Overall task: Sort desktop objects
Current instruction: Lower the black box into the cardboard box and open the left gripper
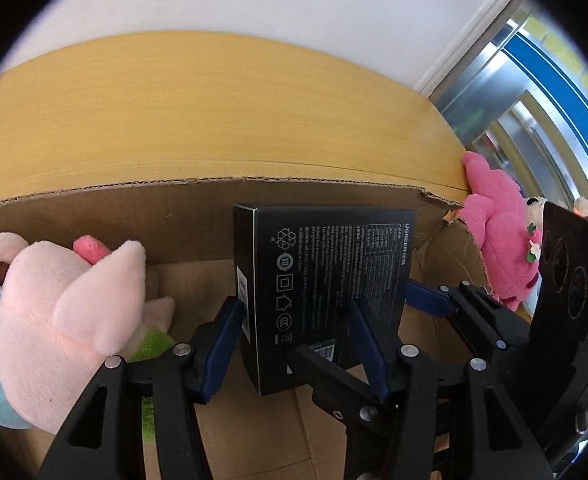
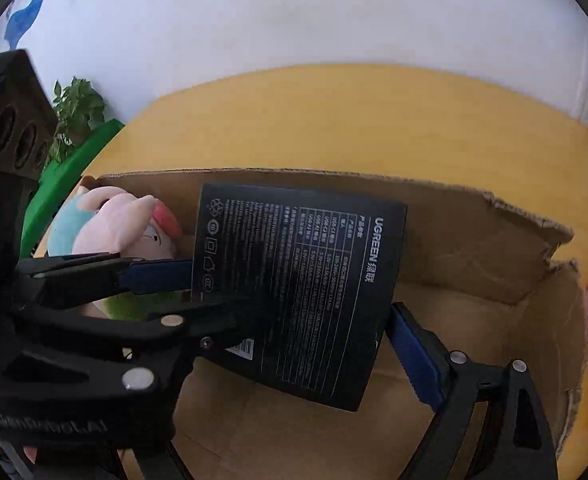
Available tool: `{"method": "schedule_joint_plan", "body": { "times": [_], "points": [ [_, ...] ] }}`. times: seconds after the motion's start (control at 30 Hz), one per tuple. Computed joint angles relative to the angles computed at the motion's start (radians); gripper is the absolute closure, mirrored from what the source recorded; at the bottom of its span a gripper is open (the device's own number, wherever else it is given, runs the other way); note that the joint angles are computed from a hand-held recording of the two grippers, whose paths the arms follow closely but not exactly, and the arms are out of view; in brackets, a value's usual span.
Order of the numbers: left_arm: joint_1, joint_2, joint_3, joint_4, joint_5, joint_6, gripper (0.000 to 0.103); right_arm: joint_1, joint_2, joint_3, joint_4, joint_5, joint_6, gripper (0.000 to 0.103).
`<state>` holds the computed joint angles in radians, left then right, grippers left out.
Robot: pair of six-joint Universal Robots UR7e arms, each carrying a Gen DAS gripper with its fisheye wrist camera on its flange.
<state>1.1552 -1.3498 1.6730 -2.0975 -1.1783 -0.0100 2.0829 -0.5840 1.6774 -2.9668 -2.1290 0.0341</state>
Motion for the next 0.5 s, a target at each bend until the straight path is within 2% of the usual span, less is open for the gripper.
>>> {"method": "schedule_joint_plan", "body": {
  "times": [0.07,0.2,0.3,0.33,0.4,0.5],
  "points": [
    [0.002,-0.014,0.007,0.000,-0.004,0.000,0.048,-0.002,-0.004,0.004,0.003,0.005,0.017,0.012],
    [-0.016,-0.089,0.050,-0.044,0.013,0.037,0.048,0.031,-0.023,0.033,-0.036,-0.033,0.008,0.012],
    [-0.046,-0.165,0.094,-0.101,0.018,0.092,0.048,0.073,-0.060,0.077,-0.094,-0.056,-0.013,0.006],
    [-0.053,-0.184,0.102,-0.109,0.013,0.104,0.048,0.086,-0.073,0.091,-0.115,-0.060,-0.019,0.001],
    [-0.074,-0.217,0.117,-0.112,0.022,0.117,0.044,0.104,-0.092,0.105,-0.149,-0.066,-0.029,0.000],
    [-0.094,-0.224,0.121,-0.088,0.066,0.088,0.044,0.116,-0.079,0.071,-0.079,-0.090,0.025,0.000]
  ]
}}
